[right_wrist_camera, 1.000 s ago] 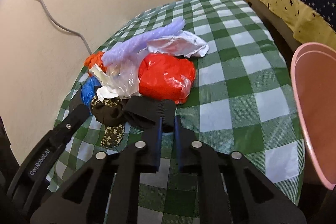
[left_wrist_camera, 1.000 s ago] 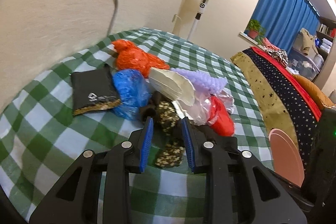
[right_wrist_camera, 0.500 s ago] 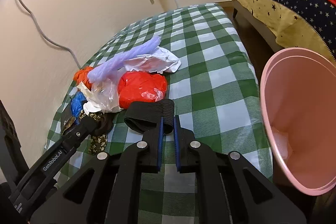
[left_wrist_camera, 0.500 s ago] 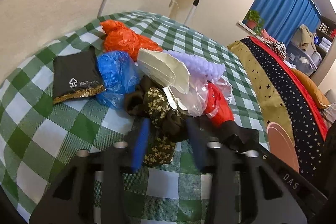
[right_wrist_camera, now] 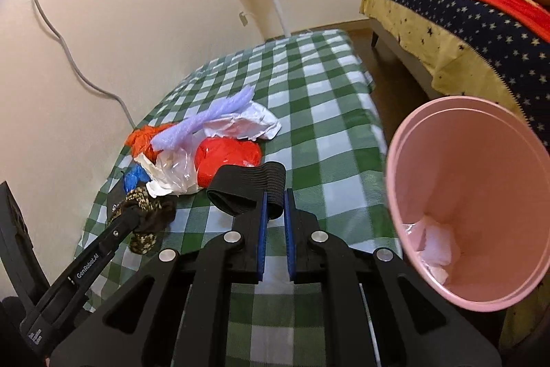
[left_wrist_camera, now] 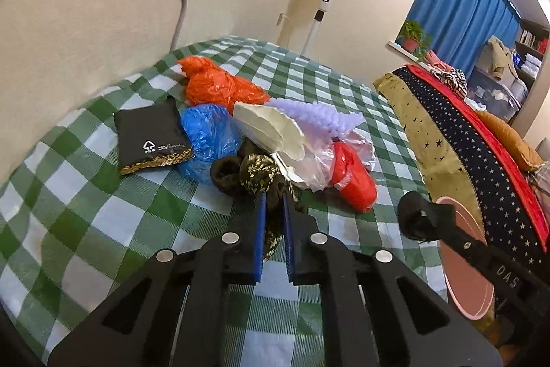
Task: Collect trash
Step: 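Grasp the black-and-gold patterned cloth with the left tool while the right tool grasps the black fabric, then carry the patterned cloth with the left tool while the right tool carries the black fabric to the bin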
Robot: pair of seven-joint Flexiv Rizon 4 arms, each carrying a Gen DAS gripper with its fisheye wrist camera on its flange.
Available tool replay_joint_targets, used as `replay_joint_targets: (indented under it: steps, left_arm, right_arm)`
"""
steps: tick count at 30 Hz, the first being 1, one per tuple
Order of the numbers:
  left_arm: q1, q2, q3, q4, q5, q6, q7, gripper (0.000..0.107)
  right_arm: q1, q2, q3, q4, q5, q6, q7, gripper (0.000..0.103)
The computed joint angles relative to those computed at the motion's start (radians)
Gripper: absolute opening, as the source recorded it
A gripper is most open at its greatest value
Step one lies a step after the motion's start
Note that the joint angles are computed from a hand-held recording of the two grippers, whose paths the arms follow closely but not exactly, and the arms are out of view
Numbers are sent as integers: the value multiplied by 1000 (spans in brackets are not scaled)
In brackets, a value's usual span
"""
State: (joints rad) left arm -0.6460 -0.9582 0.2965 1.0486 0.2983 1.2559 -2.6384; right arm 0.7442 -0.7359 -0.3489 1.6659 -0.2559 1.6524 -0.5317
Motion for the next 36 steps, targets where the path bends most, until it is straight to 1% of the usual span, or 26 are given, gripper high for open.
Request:
replay_joint_targets:
  steps: [3,9,20,30,36]
  left_arm:
    - [-16,19,14,23,17,7,-9,7]
    - [-45,49,37,48,58,21,-20,7]
    - [-71,67,43,45,110,32,-4,6]
    - [-78,66,37,29,117,48,15,6]
    - [-74,55,24,11,104,53,44,6]
  right_arm:
    - [43,19,-52,40,10,18,7,10]
    - [115,43,-131,94,40,38,1,10]
    - [260,79,-297,185,117,53,-23,10]
    - [347,92,-404,234,146,35,-24,10]
    - [388,89,-462,257,162,32,-16,10]
